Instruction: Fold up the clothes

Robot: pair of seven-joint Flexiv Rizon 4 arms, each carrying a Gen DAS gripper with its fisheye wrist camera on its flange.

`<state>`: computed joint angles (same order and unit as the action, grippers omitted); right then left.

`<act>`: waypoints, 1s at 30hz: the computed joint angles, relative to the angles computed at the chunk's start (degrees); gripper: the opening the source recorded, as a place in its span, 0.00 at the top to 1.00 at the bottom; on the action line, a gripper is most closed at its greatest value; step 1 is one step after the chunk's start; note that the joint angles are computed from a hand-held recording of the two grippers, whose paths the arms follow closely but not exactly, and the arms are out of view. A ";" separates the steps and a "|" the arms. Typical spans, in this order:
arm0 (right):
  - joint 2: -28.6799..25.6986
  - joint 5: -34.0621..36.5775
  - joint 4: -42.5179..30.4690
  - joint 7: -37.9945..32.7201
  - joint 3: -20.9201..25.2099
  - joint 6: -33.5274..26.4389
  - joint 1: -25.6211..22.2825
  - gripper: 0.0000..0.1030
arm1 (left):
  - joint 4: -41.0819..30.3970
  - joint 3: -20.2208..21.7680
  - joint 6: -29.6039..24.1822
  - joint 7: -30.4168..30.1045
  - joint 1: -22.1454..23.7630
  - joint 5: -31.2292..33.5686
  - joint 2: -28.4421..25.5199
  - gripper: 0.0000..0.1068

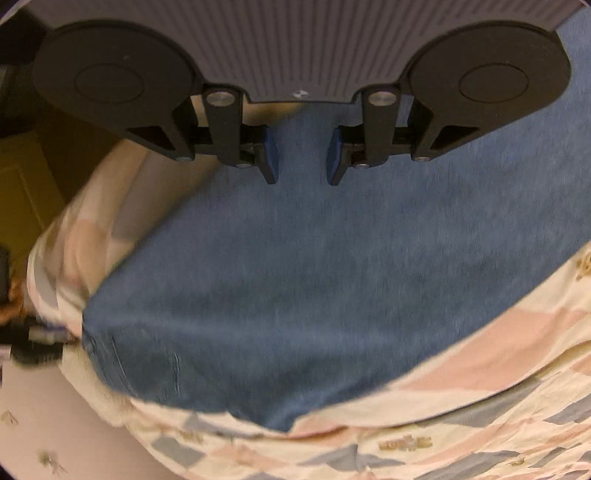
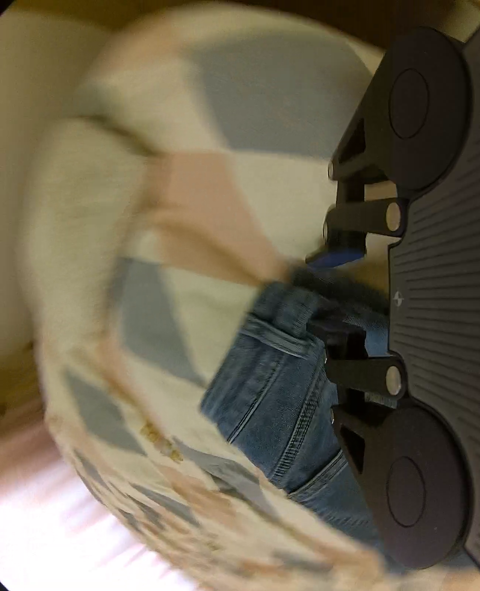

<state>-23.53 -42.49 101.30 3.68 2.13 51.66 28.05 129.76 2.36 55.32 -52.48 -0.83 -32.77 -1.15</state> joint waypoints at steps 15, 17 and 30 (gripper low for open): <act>-10.77 1.55 -12.25 -43.80 2.81 12.59 5.28 0.68 | -7.46 -5.89 22.36 3.80 -0.23 -8.02 -13.57 0.78; -14.48 4.03 -16.91 -48.17 2.29 9.49 5.89 0.65 | -10.82 -5.12 21.37 -1.05 0.85 -1.26 -17.39 0.85; -24.88 20.72 -34.18 -63.68 8.68 11.08 4.14 0.80 | -27.42 -13.57 23.70 9.77 -0.61 -8.16 -29.76 0.82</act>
<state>-48.42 -21.77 67.12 -60.00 10.82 62.74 32.19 102.34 -11.21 79.02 -42.71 -1.43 -40.92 -30.91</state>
